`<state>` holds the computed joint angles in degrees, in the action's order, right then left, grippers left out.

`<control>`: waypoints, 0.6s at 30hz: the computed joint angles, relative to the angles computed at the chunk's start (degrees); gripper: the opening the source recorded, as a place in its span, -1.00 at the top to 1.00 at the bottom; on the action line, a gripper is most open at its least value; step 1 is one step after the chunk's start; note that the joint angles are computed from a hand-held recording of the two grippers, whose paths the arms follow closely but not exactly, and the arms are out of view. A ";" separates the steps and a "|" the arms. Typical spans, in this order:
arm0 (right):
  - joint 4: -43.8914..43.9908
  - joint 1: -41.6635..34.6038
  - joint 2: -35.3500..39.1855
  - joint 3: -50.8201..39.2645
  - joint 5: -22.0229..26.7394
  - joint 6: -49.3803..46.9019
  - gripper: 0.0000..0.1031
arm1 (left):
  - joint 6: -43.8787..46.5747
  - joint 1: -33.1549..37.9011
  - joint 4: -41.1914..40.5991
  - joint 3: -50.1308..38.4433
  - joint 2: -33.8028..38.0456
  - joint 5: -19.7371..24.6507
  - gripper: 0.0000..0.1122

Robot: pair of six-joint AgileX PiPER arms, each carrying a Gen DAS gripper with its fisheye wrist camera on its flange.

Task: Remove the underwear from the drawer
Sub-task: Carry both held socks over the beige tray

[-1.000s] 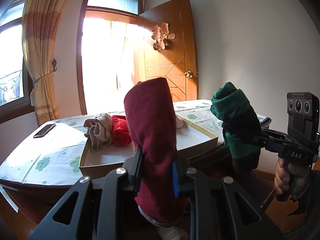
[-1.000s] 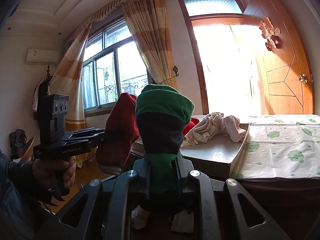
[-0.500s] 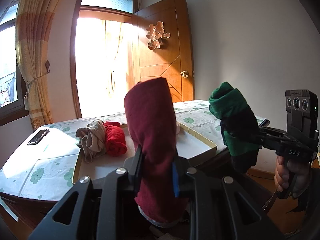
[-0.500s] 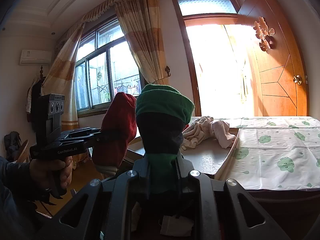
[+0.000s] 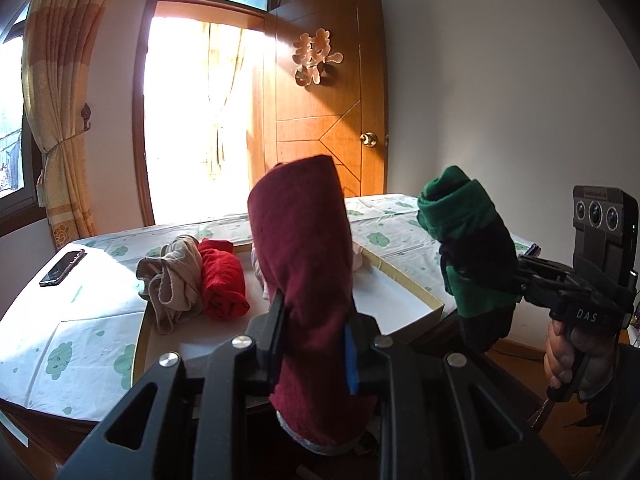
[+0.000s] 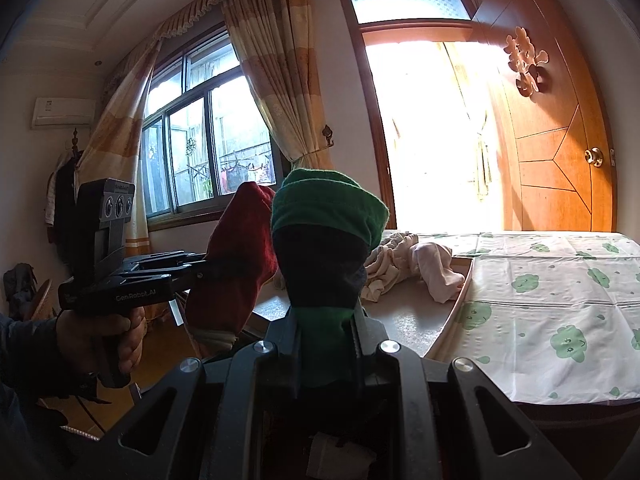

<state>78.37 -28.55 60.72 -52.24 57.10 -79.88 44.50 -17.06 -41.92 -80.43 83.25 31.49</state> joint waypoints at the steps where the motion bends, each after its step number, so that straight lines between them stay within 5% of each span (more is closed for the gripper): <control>1: -0.06 0.03 0.29 -0.39 -0.14 0.20 0.60 | -0.39 0.04 0.10 -0.78 0.52 0.51 0.60; 18: -6.02 5.38 7.21 -10.91 -6.02 9.19 0.60 | -10.10 -1.33 6.83 -15.55 9.37 6.31 0.60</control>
<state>72.35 -23.17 67.94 -63.15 51.08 -70.69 34.40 -18.39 -35.09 -95.98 92.63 37.80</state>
